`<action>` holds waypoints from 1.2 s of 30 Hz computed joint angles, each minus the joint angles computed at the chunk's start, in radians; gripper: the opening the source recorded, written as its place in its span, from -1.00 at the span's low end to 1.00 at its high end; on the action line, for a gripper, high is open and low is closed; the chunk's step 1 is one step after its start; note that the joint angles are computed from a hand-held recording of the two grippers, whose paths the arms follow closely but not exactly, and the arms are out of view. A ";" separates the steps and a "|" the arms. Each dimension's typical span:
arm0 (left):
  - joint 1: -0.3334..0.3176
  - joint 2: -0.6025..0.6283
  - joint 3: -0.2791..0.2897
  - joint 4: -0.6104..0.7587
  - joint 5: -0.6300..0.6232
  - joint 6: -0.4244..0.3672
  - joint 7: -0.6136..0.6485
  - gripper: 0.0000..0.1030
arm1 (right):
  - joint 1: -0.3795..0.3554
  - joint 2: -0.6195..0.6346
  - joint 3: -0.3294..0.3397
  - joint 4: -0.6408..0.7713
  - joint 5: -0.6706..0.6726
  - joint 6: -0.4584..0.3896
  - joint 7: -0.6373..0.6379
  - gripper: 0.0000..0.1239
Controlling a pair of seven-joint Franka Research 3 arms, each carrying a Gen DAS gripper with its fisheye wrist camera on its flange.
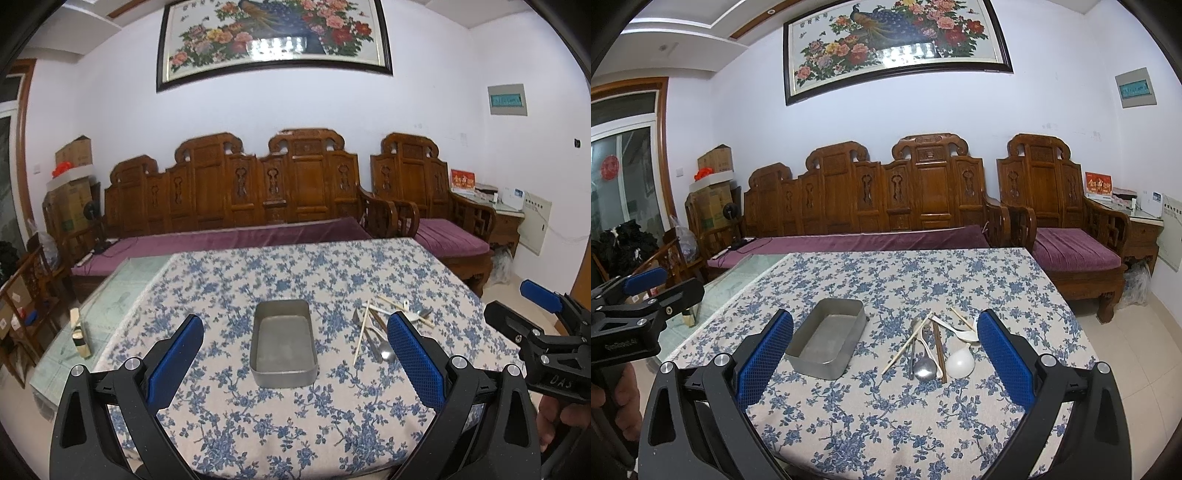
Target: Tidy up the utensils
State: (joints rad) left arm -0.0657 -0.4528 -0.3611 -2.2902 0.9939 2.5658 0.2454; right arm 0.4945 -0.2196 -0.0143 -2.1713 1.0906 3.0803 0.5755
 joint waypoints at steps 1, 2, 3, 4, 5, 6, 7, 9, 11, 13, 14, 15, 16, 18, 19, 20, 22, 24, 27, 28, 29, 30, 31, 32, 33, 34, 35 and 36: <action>-0.001 0.008 0.005 0.000 -0.004 0.005 0.007 0.88 | 0.011 0.008 -0.012 0.003 0.027 0.002 -0.029 0.62; 0.000 0.017 0.008 0.001 -0.005 0.010 0.011 0.88 | 0.015 0.020 -0.018 0.010 0.050 0.001 -0.053 0.62; 0.000 0.028 0.013 0.002 -0.007 0.016 0.016 0.88 | 0.002 0.038 -0.010 0.023 0.033 -0.006 -0.039 0.62; -0.001 0.037 0.019 0.000 -0.009 0.027 0.022 0.88 | 0.007 0.052 -0.014 0.032 0.072 -0.006 -0.078 0.62; -0.001 0.049 0.028 0.001 -0.014 0.040 0.030 0.88 | 0.001 0.071 -0.011 0.045 0.092 -0.009 -0.100 0.62; -0.001 0.062 0.035 0.002 -0.021 0.053 0.039 0.88 | -0.010 0.081 0.000 0.053 0.097 -0.012 -0.106 0.56; -0.001 0.073 0.041 0.003 -0.025 0.063 0.045 0.88 | -0.026 0.104 0.009 0.072 0.084 -0.026 -0.098 0.53; 0.005 0.100 0.048 0.010 -0.022 0.086 0.052 0.88 | -0.056 0.146 0.029 0.107 0.060 -0.041 -0.079 0.44; 0.009 0.125 0.051 0.022 -0.016 0.091 0.062 0.88 | -0.084 0.184 0.050 0.137 0.033 -0.052 -0.063 0.36; 0.009 0.152 0.061 0.035 -0.016 0.102 0.077 0.88 | -0.110 0.221 0.070 0.166 0.010 -0.056 -0.045 0.32; 0.008 0.163 0.066 0.040 -0.018 0.108 0.083 0.88 | -0.122 0.242 0.078 0.185 -0.006 -0.063 -0.031 0.30; 0.007 0.177 0.072 0.048 -0.019 0.114 0.090 0.88 | -0.134 0.262 0.086 0.203 -0.019 -0.070 -0.022 0.26; 0.007 0.188 0.074 0.054 -0.017 0.116 0.093 0.88 | -0.145 0.275 0.096 0.214 -0.030 -0.072 -0.014 0.25; 0.006 0.217 0.082 0.073 -0.016 0.119 0.106 0.88 | -0.167 0.312 0.111 0.251 -0.052 -0.083 -0.005 0.21; 0.004 0.233 0.088 0.082 -0.017 0.124 0.114 0.88 | -0.178 0.323 0.120 0.264 -0.057 -0.091 -0.004 0.20; 0.002 0.247 0.094 0.090 -0.020 0.127 0.121 0.88 | -0.188 0.343 0.126 0.284 -0.067 -0.099 -0.001 0.17; -0.004 0.275 0.105 0.108 -0.028 0.133 0.138 0.88 | -0.207 0.374 0.140 0.315 -0.079 -0.109 0.000 0.14; -0.010 0.305 0.117 0.128 -0.042 0.139 0.160 0.88 | -0.226 0.406 0.149 0.351 -0.102 -0.124 0.011 0.11; -0.020 0.350 0.133 0.160 -0.059 0.145 0.195 0.88 | -0.248 0.459 0.161 0.404 -0.142 -0.135 0.032 0.08; -0.024 0.360 0.139 0.168 -0.069 0.146 0.208 0.88 | -0.252 0.484 0.159 0.431 -0.172 -0.145 0.051 0.07; -0.028 0.376 0.144 0.179 -0.077 0.148 0.221 0.87 | -0.258 0.504 0.162 0.450 -0.193 -0.148 0.064 0.05; -0.031 0.393 0.149 0.190 -0.089 0.151 0.236 0.87 | -0.263 0.521 0.162 0.467 -0.217 -0.152 0.084 0.02; -0.035 0.408 0.154 0.202 -0.098 0.152 0.250 0.87 | -0.267 0.547 0.158 0.495 -0.250 -0.165 0.109 0.01; -0.040 0.421 0.158 0.212 -0.105 0.152 0.262 0.87 | -0.273 0.565 0.161 0.514 -0.271 -0.171 0.125 -0.02; -0.044 0.438 0.163 0.223 -0.115 0.152 0.281 0.87 | -0.276 0.594 0.156 0.543 -0.303 -0.179 0.149 -0.04; -0.049 0.455 0.167 0.236 -0.129 0.153 0.302 0.87 | -0.284 0.607 0.160 0.555 -0.322 -0.184 0.163 -0.05; -0.054 0.469 0.171 0.246 -0.143 0.153 0.319 0.87 | -0.289 0.629 0.159 0.576 -0.346 -0.196 0.180 -0.08; -0.059 0.482 0.175 0.254 -0.158 0.158 0.336 0.87 | -0.294 0.645 0.160 0.591 -0.367 -0.203 0.194 -0.13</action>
State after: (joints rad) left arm -0.1243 0.0292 -0.1857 -2.0360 0.8355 2.7237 0.5810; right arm 0.2003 0.4258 0.1459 -1.5801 0.7232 2.8769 0.7695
